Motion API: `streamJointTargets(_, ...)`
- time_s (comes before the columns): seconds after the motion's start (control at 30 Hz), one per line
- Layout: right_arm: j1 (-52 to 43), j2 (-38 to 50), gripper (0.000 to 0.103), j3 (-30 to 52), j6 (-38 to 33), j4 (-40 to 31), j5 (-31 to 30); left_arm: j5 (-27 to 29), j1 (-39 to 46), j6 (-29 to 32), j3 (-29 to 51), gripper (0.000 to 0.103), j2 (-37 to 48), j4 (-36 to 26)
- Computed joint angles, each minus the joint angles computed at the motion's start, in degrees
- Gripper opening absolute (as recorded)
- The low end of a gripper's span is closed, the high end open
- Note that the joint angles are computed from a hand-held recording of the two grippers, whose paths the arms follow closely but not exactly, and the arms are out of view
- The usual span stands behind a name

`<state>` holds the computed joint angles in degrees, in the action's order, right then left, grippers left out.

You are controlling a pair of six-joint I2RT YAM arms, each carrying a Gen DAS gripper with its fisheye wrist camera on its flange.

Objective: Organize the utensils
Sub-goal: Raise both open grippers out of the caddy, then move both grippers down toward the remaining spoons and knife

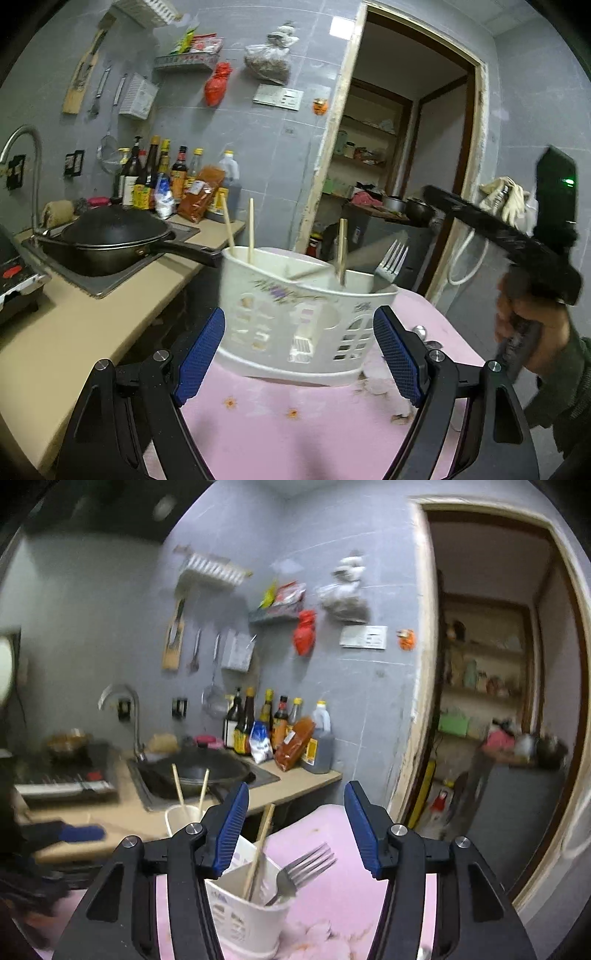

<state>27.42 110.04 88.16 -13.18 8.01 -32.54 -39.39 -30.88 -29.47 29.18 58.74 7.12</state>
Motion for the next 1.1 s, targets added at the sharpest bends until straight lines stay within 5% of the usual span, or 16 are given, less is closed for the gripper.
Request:
streamJointTargets(0.3,-11.6,-10.6,0.079,-13.1,3.8,3.1,-1.3,-1.1,-6.2,4.2,7.2,0.078,10.3,5.2)
streamJointTargets(0.53,-18.2,-15.4,0.103,-24.2,3.8,13.1,-1.2,-3.5,-9.8,7.7,14.0,0.078,20.2,10.2)
streamJointTargets(0.8,-22.0,-17.1,0.103,-34.2,4.0,25.3,-1.8,-6.8,-12.6,15.5,19.6,0.078,29.8,17.7)
streamJointTargets(0.93,-22.7,-15.6,0.103,-33.9,3.3,23.8,-1.6,-5.9,-12.2,16.8,22.8,0.078,33.9,17.2)
streamJointTargets(1.1,-22.7,-11.2,0.103,-26.5,1.2,10.0,-0.9,0.5,-9.9,17.3,28.4,0.078,38.9,11.6)
